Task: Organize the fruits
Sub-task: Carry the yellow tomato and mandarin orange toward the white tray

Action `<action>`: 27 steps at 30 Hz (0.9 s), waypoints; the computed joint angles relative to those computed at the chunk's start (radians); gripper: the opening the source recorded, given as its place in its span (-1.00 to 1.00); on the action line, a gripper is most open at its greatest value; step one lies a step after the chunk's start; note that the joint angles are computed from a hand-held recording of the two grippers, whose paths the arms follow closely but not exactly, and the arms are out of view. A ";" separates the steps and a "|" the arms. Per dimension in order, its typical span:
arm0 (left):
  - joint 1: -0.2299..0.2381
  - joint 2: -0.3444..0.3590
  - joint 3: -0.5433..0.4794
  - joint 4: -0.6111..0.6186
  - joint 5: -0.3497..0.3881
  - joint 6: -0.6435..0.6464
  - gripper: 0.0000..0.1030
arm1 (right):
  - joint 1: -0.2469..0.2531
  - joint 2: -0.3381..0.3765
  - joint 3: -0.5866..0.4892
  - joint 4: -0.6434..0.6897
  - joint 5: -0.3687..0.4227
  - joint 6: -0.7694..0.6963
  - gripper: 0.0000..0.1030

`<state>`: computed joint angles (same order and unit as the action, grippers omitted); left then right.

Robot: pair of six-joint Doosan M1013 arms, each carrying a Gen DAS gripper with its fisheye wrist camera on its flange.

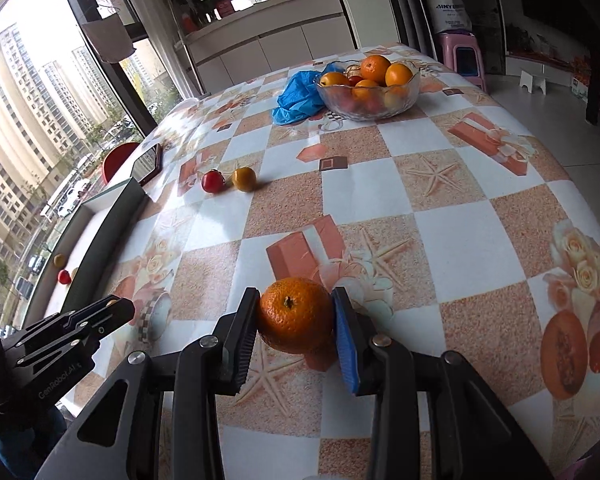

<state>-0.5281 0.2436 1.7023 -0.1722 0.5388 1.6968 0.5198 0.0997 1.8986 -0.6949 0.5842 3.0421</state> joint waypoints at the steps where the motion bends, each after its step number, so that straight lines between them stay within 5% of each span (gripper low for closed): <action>1: 0.000 -0.007 0.005 0.000 -0.004 0.001 -0.60 | 0.005 -0.003 0.001 -0.001 0.001 0.003 -0.24; 27: 0.080 -0.108 0.094 -0.162 -0.053 0.113 -0.60 | 0.100 0.020 -0.089 0.008 0.101 -0.045 -0.23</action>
